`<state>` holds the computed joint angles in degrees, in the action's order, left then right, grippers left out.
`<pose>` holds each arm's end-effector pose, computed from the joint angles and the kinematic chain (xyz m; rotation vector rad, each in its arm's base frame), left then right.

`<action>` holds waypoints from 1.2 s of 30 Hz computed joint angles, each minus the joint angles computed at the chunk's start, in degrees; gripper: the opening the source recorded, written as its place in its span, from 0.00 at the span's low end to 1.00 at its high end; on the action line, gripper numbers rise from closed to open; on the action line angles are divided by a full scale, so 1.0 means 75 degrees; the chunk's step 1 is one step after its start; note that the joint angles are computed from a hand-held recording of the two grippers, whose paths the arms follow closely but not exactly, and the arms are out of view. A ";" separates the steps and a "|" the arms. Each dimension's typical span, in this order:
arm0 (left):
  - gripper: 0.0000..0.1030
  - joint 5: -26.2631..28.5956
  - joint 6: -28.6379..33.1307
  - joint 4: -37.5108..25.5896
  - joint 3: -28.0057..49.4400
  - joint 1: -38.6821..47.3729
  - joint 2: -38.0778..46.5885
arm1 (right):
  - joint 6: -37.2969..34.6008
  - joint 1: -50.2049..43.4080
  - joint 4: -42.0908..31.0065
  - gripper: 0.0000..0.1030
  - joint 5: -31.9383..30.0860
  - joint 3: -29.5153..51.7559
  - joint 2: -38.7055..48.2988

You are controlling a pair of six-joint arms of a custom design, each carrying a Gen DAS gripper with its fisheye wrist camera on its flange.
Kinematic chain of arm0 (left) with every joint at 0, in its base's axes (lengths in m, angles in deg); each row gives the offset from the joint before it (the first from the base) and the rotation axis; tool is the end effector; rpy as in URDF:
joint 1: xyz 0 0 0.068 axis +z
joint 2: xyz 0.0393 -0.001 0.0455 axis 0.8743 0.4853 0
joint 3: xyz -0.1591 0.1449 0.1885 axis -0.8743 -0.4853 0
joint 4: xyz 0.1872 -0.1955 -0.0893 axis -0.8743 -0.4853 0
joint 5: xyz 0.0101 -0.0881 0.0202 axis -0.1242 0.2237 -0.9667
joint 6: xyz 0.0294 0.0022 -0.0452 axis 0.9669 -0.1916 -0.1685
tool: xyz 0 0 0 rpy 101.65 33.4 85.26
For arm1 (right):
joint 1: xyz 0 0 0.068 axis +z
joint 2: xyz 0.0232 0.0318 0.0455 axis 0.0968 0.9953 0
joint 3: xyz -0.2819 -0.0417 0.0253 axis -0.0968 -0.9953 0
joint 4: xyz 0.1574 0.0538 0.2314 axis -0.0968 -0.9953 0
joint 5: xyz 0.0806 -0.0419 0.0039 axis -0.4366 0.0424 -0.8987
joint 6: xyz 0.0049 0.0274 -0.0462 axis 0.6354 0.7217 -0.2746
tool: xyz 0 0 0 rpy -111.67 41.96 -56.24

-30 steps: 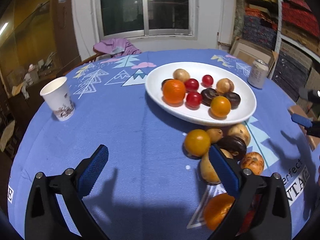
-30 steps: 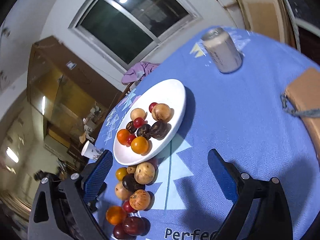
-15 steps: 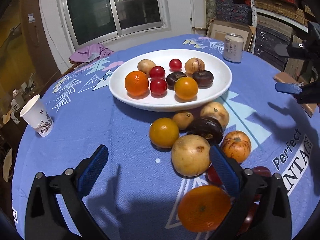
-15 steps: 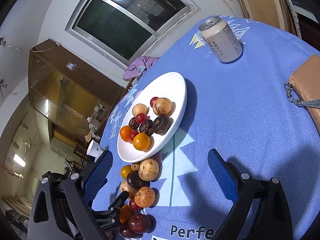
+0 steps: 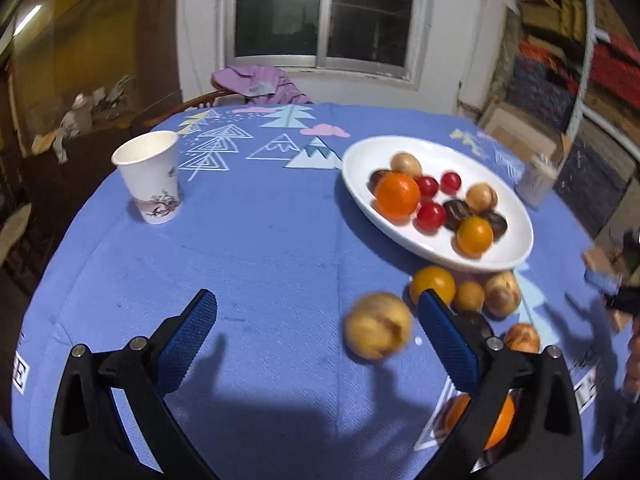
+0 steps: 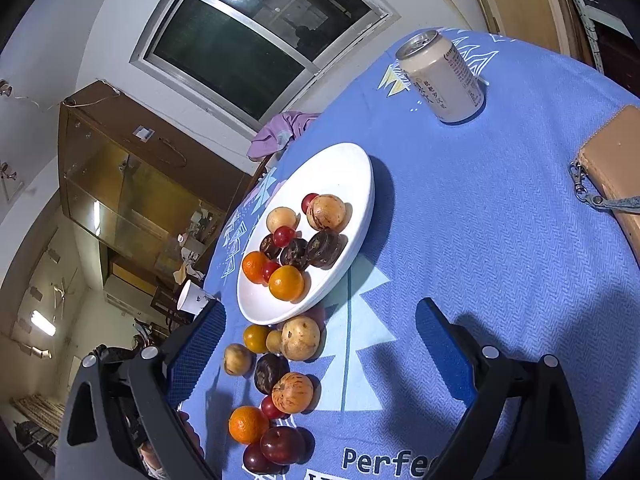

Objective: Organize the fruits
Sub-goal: 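Grasp a spotted yellow fruit with the left tool while the right tool grasps a striped fruit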

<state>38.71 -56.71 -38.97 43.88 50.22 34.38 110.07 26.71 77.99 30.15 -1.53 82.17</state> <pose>0.3048 -0.0516 0.2631 -0.1104 2.3262 0.0085 0.3173 0.1365 0.2093 0.2033 2.2603 1.0264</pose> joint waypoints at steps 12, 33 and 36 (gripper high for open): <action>0.96 -0.1150 0.0485 0.0280 -0.0012 -0.0578 0.0771 | -0.0151 0.0079 -0.0228 0.94 0.0000 0.0121 0.0069; 0.43 0.0537 0.0799 0.0378 0.0226 -0.0400 0.1162 | -0.0372 0.0223 -0.0502 0.94 0.0188 0.0282 0.0153; 0.43 0.0612 0.0775 0.0388 0.0217 -0.0376 0.1158 | -0.0557 0.0329 -0.0621 0.94 0.0275 0.0356 0.0176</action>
